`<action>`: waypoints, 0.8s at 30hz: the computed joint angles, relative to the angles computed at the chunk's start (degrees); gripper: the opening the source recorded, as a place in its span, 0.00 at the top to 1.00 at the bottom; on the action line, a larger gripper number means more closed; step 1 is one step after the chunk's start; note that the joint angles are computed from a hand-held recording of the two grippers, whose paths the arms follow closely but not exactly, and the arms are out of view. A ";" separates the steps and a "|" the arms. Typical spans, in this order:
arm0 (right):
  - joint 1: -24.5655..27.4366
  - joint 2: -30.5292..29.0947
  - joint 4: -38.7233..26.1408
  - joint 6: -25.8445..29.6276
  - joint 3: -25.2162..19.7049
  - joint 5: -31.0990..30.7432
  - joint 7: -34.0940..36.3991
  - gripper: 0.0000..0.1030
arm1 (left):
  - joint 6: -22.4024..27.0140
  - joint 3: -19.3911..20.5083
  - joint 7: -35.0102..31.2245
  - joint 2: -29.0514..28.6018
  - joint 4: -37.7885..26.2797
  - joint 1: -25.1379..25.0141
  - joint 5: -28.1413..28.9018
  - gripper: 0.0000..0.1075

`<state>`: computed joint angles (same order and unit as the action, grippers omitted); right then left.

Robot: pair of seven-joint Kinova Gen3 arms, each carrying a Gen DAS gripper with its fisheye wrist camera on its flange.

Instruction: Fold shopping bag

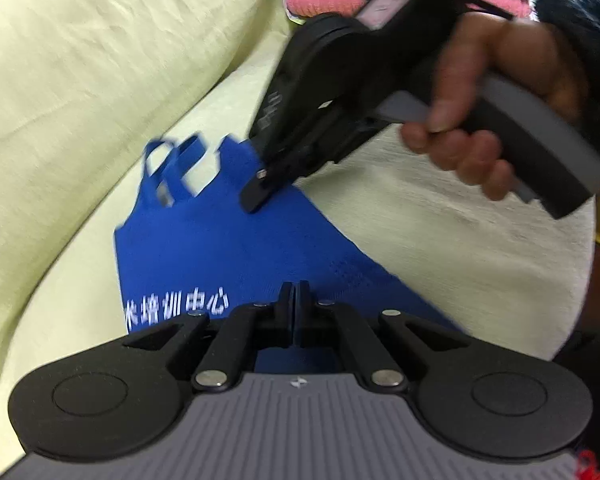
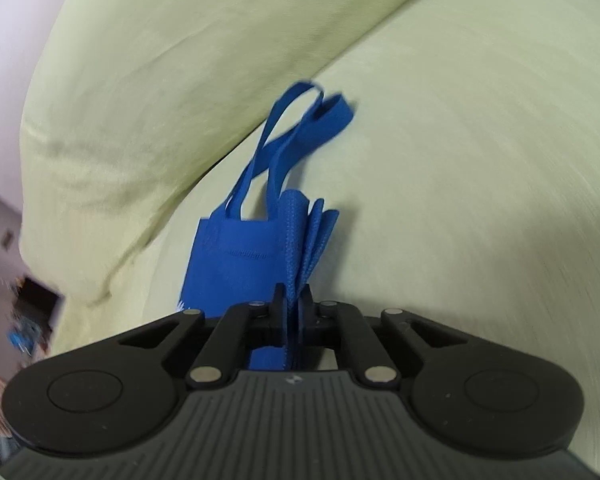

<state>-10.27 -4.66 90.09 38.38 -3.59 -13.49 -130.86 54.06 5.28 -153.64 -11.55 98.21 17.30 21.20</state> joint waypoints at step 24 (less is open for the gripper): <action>-4.61 11.72 -23.81 16.52 2.29 22.70 10.15 0.76 | -7.63 1.37 -2.25 4.67 -0.35 -1.47 -3.92 1.00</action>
<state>-14.88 7.06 66.28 54.90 -1.30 9.21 -120.71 46.42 6.65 -155.90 -6.88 97.85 15.83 17.28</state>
